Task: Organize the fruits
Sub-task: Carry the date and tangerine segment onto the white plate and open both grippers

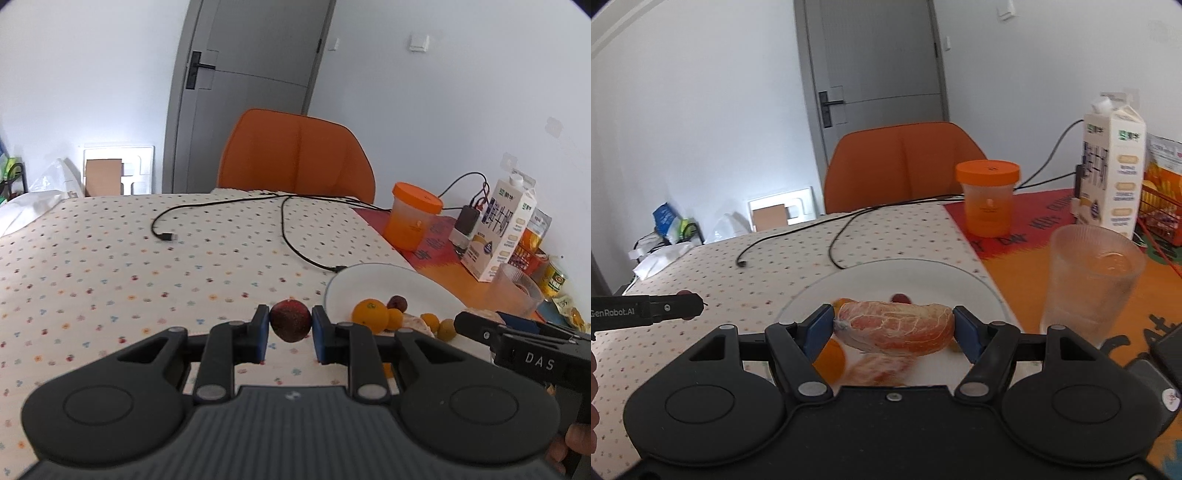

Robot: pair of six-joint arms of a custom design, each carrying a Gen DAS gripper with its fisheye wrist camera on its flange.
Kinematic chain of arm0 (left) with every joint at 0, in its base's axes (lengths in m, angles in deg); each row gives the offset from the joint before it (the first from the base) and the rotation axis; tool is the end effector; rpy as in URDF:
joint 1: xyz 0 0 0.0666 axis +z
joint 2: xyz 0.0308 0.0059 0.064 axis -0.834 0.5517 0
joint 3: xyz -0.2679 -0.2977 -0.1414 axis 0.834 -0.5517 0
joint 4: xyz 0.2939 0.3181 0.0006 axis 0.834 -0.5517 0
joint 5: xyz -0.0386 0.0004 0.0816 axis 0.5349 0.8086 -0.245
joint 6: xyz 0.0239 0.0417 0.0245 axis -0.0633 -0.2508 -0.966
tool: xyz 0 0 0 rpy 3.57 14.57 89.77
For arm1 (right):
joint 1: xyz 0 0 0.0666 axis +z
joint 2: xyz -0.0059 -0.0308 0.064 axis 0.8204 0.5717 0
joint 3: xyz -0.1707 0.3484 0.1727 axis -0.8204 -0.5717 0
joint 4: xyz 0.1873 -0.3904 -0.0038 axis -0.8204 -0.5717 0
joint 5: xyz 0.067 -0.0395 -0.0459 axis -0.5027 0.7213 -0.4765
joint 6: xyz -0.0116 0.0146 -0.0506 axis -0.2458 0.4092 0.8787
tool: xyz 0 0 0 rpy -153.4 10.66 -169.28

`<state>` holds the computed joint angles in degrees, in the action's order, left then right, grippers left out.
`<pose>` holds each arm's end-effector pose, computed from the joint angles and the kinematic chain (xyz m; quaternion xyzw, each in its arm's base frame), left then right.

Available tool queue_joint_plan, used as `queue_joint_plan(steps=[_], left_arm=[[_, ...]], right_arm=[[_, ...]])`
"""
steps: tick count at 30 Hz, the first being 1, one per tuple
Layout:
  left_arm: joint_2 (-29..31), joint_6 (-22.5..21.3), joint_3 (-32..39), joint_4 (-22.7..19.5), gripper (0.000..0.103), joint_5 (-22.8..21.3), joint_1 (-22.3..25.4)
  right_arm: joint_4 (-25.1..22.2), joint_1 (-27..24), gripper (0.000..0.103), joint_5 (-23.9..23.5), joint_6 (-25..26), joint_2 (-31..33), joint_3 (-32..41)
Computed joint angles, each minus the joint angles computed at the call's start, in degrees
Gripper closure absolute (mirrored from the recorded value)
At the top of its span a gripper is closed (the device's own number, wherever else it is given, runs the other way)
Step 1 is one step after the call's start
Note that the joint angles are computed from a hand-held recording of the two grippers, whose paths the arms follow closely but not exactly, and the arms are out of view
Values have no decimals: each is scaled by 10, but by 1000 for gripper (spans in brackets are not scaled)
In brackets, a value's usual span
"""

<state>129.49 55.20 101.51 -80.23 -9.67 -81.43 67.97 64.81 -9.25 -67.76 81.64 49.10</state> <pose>0.5785 -0.2593 0.2679 -0.0467 0.8701 -0.0925 0.4819 0.5843 0.1038 0.2537 -0.0763 0.8440 0.1171 0.5177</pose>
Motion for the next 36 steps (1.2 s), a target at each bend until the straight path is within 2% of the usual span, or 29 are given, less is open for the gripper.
queue_joint_plan(steps=[15,17,20,24,26,31,36], left_arm=[[59,-25,77,-31,80,11,-13],[70,-27,92,-38,80,14,-14],[84,-33,111,-46,80,18,-16],[94,-33,126,-57,80,24,-17],[96,-29,130,-61,76,26,-17],[90,-19,125,-67,75,30,-14],[70,-5,100,-61,68,24,-9]], right_arm=[[8,-27,35,-1,-9,25,11],[3,-28,31,-2,-6,29,16],[17,-30,17,-2,-6,28,11],[31,-38,16,-12,-19,21,3],[35,-43,16,-17,-28,19,0],[33,-45,16,-26,-34,17,-4],[29,-38,16,-33,-34,15,-6]])
